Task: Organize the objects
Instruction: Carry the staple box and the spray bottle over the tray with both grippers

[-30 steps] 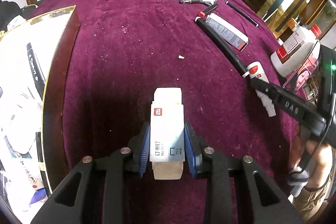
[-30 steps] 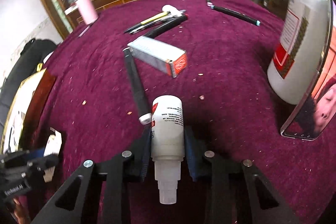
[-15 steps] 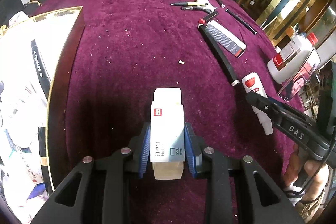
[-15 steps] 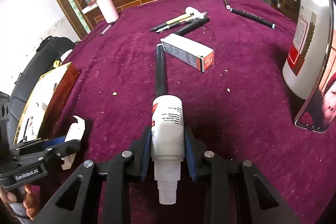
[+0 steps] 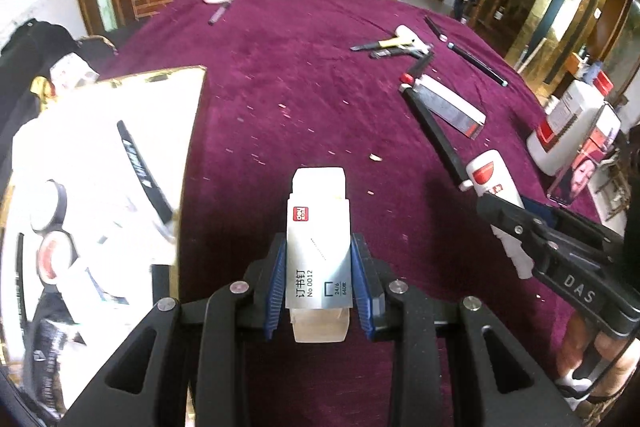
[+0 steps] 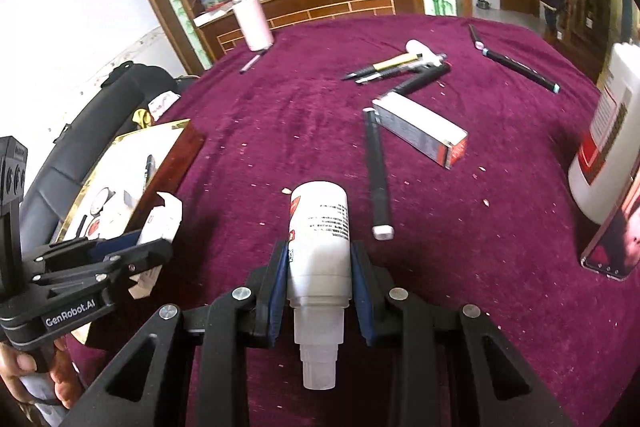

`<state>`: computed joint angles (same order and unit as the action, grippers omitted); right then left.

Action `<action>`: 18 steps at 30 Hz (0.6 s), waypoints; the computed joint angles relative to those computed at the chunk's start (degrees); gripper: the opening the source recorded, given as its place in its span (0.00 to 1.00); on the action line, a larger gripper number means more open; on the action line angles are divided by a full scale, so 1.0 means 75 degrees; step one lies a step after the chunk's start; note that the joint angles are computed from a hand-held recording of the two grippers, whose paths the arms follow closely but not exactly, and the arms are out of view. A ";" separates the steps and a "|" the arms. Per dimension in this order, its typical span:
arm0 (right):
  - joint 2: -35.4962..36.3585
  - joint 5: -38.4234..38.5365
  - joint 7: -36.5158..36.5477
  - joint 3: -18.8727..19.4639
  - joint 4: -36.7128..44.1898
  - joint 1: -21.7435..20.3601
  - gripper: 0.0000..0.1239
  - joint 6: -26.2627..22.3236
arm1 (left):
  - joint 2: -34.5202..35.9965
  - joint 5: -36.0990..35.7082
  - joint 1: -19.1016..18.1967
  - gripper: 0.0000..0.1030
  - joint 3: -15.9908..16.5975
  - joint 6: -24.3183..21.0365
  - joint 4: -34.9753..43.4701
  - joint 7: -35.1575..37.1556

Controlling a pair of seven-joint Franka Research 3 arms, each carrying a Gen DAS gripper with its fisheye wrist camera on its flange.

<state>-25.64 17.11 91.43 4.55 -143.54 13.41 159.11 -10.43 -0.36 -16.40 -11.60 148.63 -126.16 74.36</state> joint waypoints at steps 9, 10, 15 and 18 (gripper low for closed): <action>0.0188 0.0101 -0.0272 0.0027 0.0259 0.0313 0.26 0.0037 | -0.0385 0.1055 0.0346 0.29 -0.0043 -0.0016 -0.0211 -0.0781; 0.0197 0.0113 -0.0288 0.0034 0.0272 0.0333 0.26 0.0039 | -0.0410 0.1095 0.0360 0.29 -0.0028 -0.0013 -0.0232 -0.0817; 0.0261 0.0191 -0.0396 0.0036 0.0368 0.0434 0.26 0.0024 | -0.0527 0.1277 0.0438 0.29 0.0032 -0.0016 -0.0336 -0.0928; 0.0300 0.0254 -0.0467 0.0025 0.0431 0.0499 0.26 -0.0005 | -0.0584 0.1333 0.0478 0.29 0.0065 -0.0030 -0.0389 -0.0963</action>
